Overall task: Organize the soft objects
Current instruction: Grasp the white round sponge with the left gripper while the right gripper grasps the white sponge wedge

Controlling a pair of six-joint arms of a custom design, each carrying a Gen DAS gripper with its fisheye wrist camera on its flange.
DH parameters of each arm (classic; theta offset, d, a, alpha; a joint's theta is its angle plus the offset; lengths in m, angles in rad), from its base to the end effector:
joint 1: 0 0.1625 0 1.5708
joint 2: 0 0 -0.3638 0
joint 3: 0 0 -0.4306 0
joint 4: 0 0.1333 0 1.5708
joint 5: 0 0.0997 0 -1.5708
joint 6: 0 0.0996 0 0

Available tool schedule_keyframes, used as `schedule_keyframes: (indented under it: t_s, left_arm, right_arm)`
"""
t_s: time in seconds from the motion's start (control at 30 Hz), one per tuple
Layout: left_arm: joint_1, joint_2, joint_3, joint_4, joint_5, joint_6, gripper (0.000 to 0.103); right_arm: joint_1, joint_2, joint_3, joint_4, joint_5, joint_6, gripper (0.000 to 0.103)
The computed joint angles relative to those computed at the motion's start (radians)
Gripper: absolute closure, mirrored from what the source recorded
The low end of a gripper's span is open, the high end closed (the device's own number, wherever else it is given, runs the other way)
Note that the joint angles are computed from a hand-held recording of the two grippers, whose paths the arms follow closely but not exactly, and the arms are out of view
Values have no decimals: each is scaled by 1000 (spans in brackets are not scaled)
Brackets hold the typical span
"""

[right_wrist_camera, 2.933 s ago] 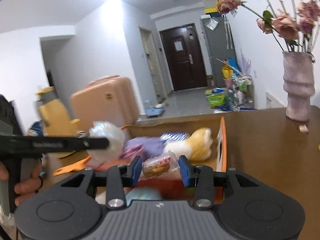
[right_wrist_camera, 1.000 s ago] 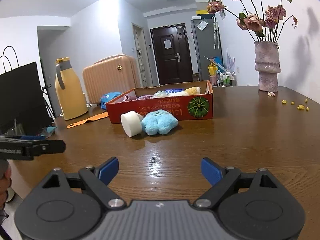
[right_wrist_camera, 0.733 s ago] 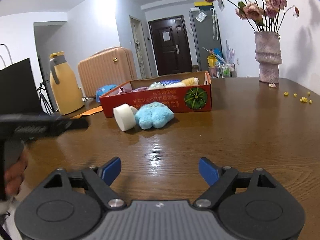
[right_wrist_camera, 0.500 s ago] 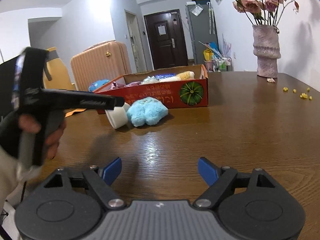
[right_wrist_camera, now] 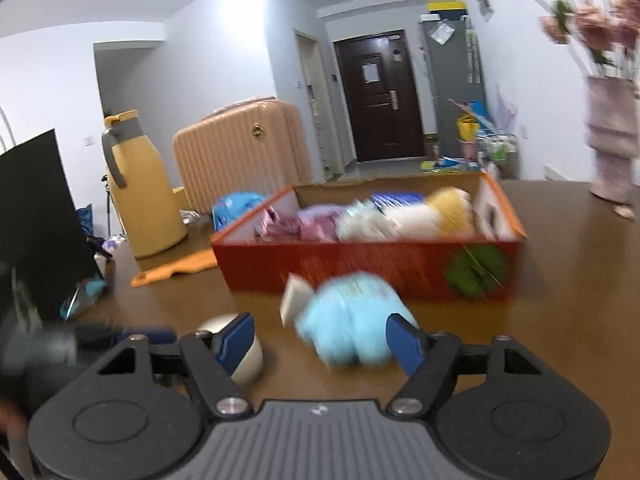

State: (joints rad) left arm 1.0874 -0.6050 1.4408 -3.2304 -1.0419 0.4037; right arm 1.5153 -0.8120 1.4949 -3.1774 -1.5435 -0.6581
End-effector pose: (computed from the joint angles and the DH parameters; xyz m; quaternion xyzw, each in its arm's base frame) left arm -0.1716 -0.7218 0.0647 0.2851 0.8438 -0.3957 0.2239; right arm 0.0957 -0.7303 0.1743 0.2715 -0.8530 0.4218 0.1442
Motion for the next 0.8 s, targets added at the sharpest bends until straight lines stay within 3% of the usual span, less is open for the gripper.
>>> schedule_keyframes:
  t_s: [0.13,0.2,0.23,0.37,0.47,0.63,0.8]
  left_arm:
    - [9,31,-53,28,-32,4,25]
    - [16,34,-60,41,-64,5,35]
    - [19,35,-64,52,-65,-1,47]
    - [37,21,-63,74,-97,-59,50]
    - [39,22,-65,64,-88,-71,51]
    - [32,20,-55,34,-47,-75,51]
    - [12,-35,56,-40,-16,-102,51]
  right_arm:
    - [37,153,-237,156,-36,21,46]
    - [56,228,-330,191,-92,-6,53]
    - [65,262,-371,202,-126,-19,55]
    - [80,342,-450,201,-182,-46,60]
    - [92,377,-463,126,-234,-118,83]
    - [77,297,-368,118,-229,-103,86]
    - [31,86,-61,38,-172,-67,87]
